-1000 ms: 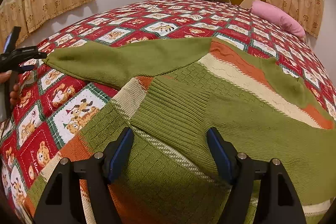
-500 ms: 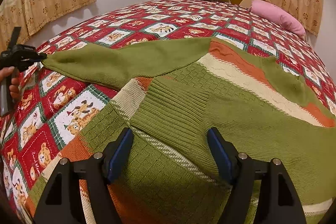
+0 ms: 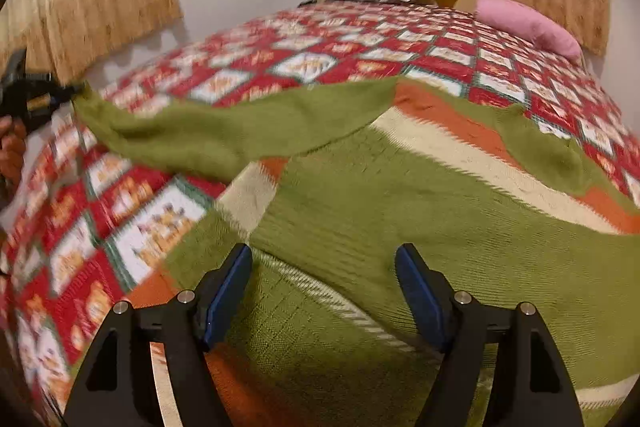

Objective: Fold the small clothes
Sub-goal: 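Lift the sleeve with the left tool and fold it across the sweater body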

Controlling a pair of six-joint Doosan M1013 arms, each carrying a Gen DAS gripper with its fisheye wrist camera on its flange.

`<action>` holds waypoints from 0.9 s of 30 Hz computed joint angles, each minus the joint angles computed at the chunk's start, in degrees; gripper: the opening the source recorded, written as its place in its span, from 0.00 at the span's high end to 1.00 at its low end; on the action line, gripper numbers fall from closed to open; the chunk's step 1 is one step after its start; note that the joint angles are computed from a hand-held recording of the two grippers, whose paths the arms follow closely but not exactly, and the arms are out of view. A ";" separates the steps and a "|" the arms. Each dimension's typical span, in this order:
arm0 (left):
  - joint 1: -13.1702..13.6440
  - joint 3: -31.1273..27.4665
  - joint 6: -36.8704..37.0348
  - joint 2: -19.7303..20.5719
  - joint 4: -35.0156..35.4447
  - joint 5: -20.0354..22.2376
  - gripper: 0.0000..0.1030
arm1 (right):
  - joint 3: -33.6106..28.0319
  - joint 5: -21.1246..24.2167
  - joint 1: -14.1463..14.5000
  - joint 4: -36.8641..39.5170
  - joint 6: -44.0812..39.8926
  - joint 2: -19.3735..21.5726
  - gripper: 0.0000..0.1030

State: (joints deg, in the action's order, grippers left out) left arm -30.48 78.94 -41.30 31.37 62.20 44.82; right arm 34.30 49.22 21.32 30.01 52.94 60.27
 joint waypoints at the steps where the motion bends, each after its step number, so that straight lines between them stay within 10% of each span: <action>1: -0.08 -0.59 0.96 0.02 0.46 -0.22 0.93 | 0.77 -0.94 -0.38 1.59 0.25 -0.54 0.27; 16: -2.61 -19.14 22.92 5.23 -2.05 0.15 0.94 | 13.06 -8.04 -5.79 10.52 -3.69 -9.63 0.27; 27: -4.97 -42.10 43.13 16.78 -10.80 -2.64 0.94 | 23.00 -9.57 -8.82 17.49 -9.11 -15.26 0.27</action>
